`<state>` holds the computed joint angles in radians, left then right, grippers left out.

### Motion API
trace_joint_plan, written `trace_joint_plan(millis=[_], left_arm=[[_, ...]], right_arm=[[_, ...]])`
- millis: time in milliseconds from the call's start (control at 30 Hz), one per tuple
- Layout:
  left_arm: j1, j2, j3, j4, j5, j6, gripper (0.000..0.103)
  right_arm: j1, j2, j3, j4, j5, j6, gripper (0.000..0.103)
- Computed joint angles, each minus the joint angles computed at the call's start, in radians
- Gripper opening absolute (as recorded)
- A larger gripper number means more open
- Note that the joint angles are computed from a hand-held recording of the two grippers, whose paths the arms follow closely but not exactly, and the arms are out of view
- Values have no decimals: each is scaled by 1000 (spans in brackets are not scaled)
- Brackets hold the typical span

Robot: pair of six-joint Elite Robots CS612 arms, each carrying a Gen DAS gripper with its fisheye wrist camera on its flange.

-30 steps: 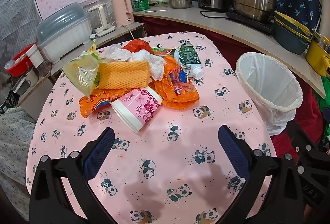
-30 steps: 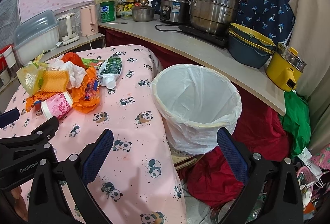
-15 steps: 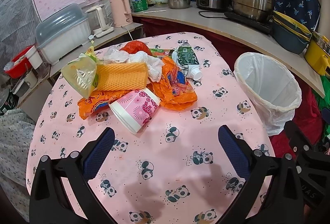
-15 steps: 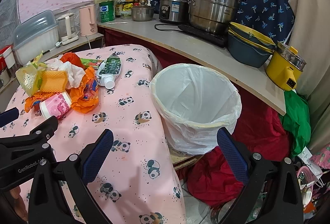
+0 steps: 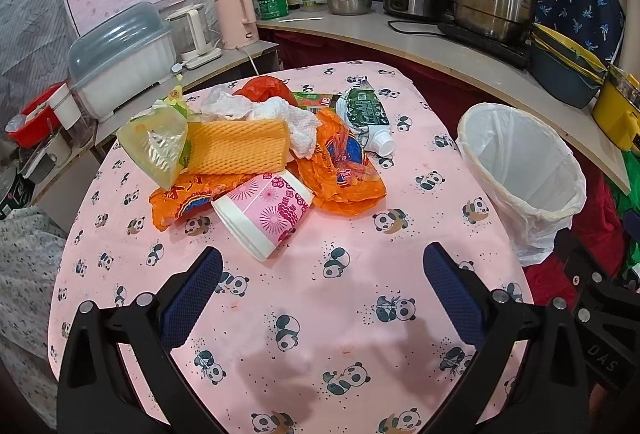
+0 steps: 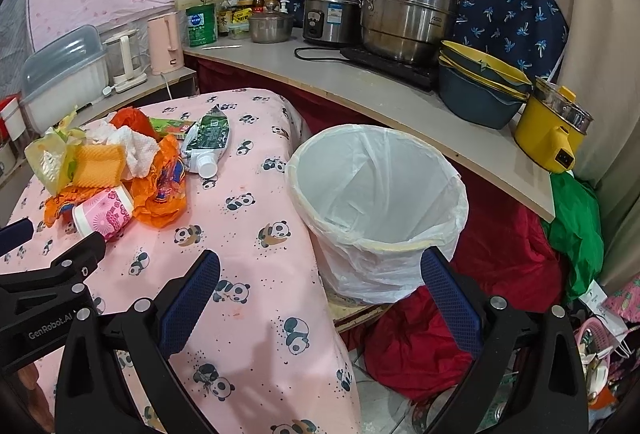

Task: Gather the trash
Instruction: 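Grasp the green-white drink carton with the right tool while the left tool grasps the yellow-green bag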

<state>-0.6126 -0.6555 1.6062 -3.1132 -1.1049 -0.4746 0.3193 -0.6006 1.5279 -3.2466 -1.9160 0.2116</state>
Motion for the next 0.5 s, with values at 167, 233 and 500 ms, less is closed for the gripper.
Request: trace_joint_plan(millis=[167,233,500], left_arm=[[9,2,-3,-3,-17,-3,96],[13,4,-5,-12,-25,-2,96],[64,20,-36,-21,-22,-48,96]], right_arm=[[1,6,-13,13,5,5,96],[1,9,-20,16,6,6,96],[1,37,-86,53,27,15,96]])
